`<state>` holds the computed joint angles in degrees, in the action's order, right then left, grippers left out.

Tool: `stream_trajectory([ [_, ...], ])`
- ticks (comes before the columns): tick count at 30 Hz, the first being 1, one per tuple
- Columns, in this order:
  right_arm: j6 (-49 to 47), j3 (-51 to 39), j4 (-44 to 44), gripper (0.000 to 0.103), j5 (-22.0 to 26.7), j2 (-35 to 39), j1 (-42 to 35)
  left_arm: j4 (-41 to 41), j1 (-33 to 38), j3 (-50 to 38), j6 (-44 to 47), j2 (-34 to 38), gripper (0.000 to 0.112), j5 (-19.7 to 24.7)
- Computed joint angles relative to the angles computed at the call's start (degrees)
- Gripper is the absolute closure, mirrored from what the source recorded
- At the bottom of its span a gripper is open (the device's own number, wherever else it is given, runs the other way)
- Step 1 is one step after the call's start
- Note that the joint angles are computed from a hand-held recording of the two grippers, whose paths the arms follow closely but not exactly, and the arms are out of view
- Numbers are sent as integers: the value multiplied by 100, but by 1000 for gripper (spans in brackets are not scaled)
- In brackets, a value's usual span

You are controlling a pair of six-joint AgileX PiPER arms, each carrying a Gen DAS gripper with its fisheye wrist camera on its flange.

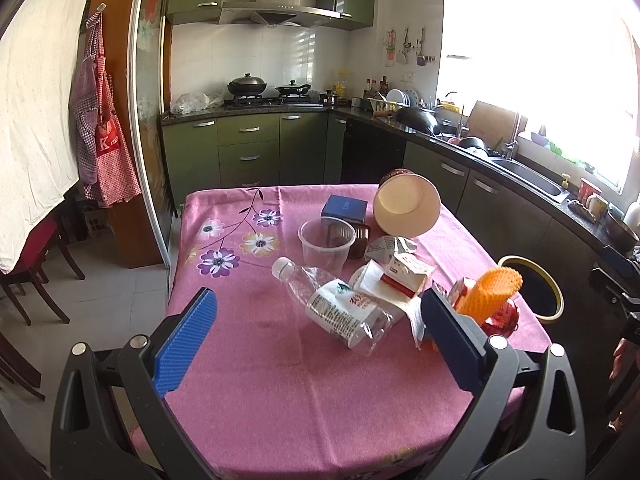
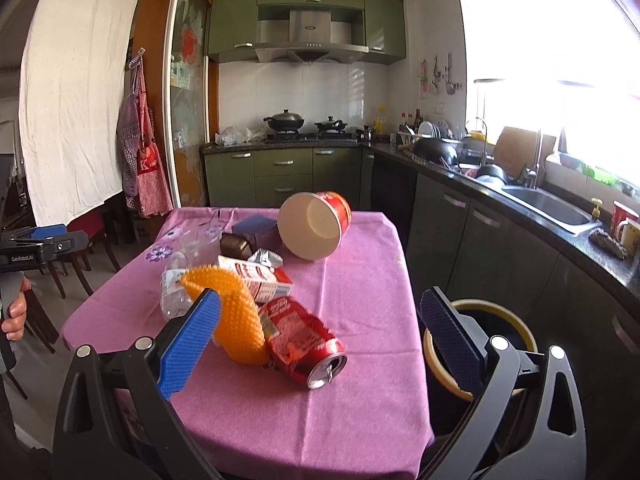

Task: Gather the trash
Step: 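Grasp the red-and-white paper cup rim with the right tool and lift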

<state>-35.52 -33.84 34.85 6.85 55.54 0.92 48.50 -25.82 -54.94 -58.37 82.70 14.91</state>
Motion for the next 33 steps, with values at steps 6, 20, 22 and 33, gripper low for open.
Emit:
stream_trajectory([
  [6, -3150, -1539, 3063, 4, 537, 1533, -770, -1656, 532, -1466, 1898, 1233, 15, -256],
  [20, 2270, -7101, -2955, 48, 1681, 6948, -39, -4185, 1185, -5950, 4443, 4579, 15, 817],
  [22, 2509, -7969, -3310, 55, 2122, 7532, 21, -4451, 1234, -6152, 4634, 4760, 15, 807],
  [33, 3176, -10761, -3938, 92, 3199, 9182, 178, -5247, 1306, -6298, 5389, 5109, 15, 678],
])
